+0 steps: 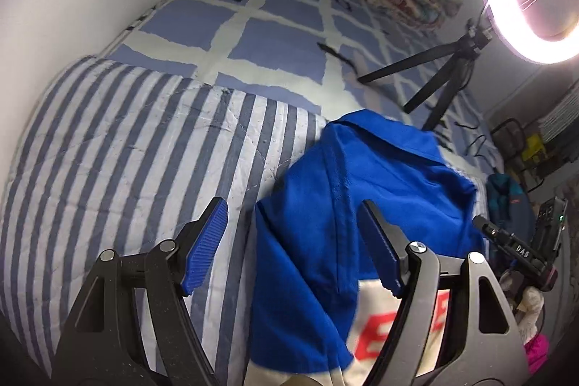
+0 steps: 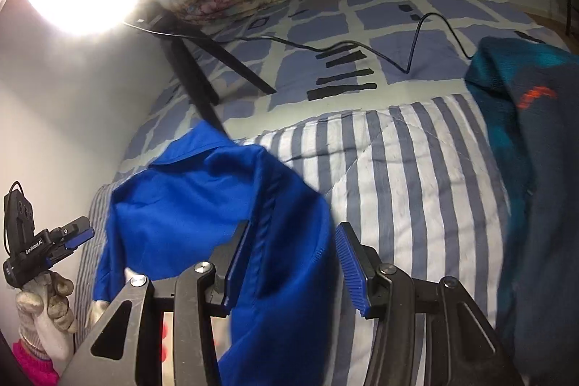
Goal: Fold large clothes
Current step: 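Grasp the blue collar edge with both tools, then lift the collar with both tools and fold it over toward the hem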
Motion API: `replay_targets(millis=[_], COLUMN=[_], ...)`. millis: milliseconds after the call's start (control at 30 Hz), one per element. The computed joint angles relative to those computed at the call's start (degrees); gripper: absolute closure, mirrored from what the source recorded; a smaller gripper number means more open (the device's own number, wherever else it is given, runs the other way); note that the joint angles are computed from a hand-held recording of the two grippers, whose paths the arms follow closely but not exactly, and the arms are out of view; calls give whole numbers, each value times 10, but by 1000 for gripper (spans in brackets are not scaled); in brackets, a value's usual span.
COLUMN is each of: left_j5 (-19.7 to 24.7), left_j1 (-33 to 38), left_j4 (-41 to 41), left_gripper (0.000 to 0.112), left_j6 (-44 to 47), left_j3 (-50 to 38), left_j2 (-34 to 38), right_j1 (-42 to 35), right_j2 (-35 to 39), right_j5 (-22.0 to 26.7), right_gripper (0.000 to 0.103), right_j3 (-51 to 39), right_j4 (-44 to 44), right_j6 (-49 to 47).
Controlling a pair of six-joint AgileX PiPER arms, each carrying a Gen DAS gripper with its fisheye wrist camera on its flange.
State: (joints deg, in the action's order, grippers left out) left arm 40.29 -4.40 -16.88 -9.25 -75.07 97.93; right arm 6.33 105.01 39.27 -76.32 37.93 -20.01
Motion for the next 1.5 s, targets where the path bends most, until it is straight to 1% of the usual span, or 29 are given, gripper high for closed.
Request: replay_targets(millis=[100, 167, 233, 267, 333, 367, 400, 433, 467, 500, 533, 600, 667, 700, 800, 900, 1000, 1133, 1300, 1400, 1500], left_j5=[-1, -9, -20, -27, -44, -60, -72, -92, -99, -97, -90, -85, -79, -77, -60, -42, -32, -28, -35, -33, -29], left_j1=[-13, -18, -23, -29, -36, -42, -49, -58, -67, -72, -79, -93, -103, -103, -108, -114, -111, -109, -101, -96, -103], left_j4=[24, 23, 11, 20, 24, 29, 47, 69, 92, 102, 120, 163, 186, 183, 192, 201, 179, 155, 106, 77, 72], left_gripper=[36, 40, 50, 51, 62, 65, 71, 79, 86, 102, 104, 108, 109, 109, 109, 110, 110, 110, 110, 110, 110], left_j6=[-22, -30, -25, -31, -32, -33, -48, -67, -88, -95, -108, -144, -173, -173, -186, -191, -177, -152, -118, -94, -87], left_j3=[-21, -31, -33, -33, -25, -15, -8, 2, 6, 1, -4, -6, -3, -3, -8, -11, -8, 10, 60, 94, 127], left_j2=[35, 53, 66, 72, 77, 78, 77, 74, 73, 76, 78, 73, 58, 52, 28, 4, -28, -78, -157, -212, -266], right_j1=[-9, -9, -1, 7, 22, 25, 26, 29, 30, 28, 29, 30, 30, 32, 43, 54, 57, 46, 43, 46, 44], right_j2=[34, 50, 48, 43, 36, 37, 40, 42, 42, 45, 47, 47, 46, 43, 33, 9, -32, -91, -170, -225, -277], right_j5=[2, -7, -39, -67, -99, -100, -95, -96, -99, -89, -89, -87, -88, -91, -106, -106, -87, -48, -13, 5, 26], right_gripper=[53, 53, 54, 55, 56, 66, 69, 71, 80, 88, 95, 99, 101, 102, 103, 103, 103, 103, 103, 103, 103], right_j3=[-19, -24, -8, 9, 28, 28, 24, 22, 23, 21, 21, 20, 21, 23, 25, 29, 30, 31, 55, 80, 104], right_j4=[40, 56, 69, 77, 82, 94, 99, 94, 99, 112, 106, 102, 100, 95, 51, 14, 1, 24, 44, 38, 30], right_j6=[-30, -51, -80, -101, -128, -150, -160, -157, -164, -182, -176, -173, -173, -171, -134, -112, -111, -129, -138, -136, -135])
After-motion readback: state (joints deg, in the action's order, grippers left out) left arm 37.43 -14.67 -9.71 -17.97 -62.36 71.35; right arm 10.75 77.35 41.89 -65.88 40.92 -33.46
